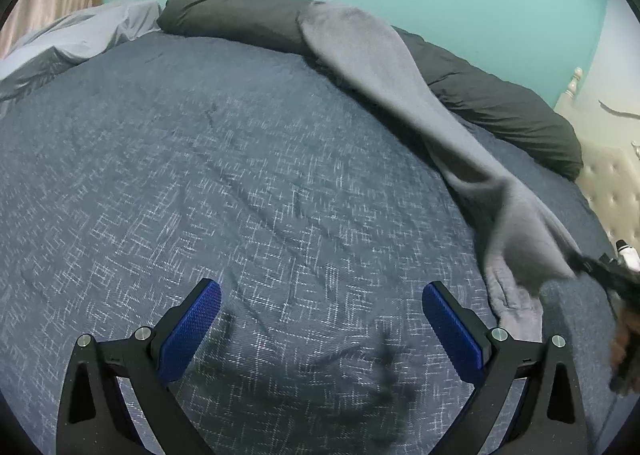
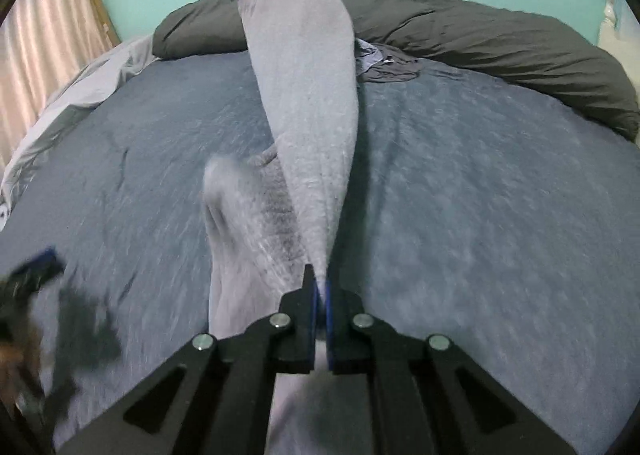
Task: Fold clothes
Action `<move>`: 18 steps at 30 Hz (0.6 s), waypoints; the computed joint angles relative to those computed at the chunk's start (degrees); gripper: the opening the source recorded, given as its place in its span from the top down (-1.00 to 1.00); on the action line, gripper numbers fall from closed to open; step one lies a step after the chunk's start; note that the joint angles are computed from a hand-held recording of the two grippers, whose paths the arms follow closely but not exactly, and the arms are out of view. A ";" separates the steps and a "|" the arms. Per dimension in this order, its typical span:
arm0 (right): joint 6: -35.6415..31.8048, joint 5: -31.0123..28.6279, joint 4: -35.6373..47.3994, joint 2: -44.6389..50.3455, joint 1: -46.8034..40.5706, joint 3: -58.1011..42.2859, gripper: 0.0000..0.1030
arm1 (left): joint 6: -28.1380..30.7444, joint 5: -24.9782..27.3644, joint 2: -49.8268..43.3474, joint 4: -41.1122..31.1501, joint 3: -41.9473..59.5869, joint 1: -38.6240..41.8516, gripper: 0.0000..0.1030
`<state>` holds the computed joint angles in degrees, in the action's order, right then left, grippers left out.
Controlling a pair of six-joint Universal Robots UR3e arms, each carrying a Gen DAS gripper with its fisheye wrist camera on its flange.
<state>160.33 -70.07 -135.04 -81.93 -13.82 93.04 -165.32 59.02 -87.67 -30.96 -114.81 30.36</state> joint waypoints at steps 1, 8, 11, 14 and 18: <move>-2.42 0.58 1.34 -3.56 -2.24 2.99 0.95 | -0.10 0.02 0.19 0.03 -0.12 -0.05 -0.99; -13.80 3.01 9.29 -20.58 -23.74 13.59 0.95 | -0.14 -0.33 0.96 -0.53 -0.50 0.04 -0.99; -11.55 0.03 8.31 -18.14 -25.52 9.83 0.95 | -0.30 -0.45 1.20 -0.40 -0.71 0.18 -0.99; -5.10 -1.64 6.52 -15.57 -23.80 6.04 0.91 | -0.35 -0.43 0.98 -0.39 -0.60 0.13 -0.99; 1.49 -1.16 2.53 -12.71 -20.31 2.35 0.81 | -0.88 -0.25 0.02 -0.61 0.43 -0.03 -0.99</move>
<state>161.82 -71.23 -132.51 -94.64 -34.13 95.39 -166.20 58.77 -87.65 -31.57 -114.38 30.33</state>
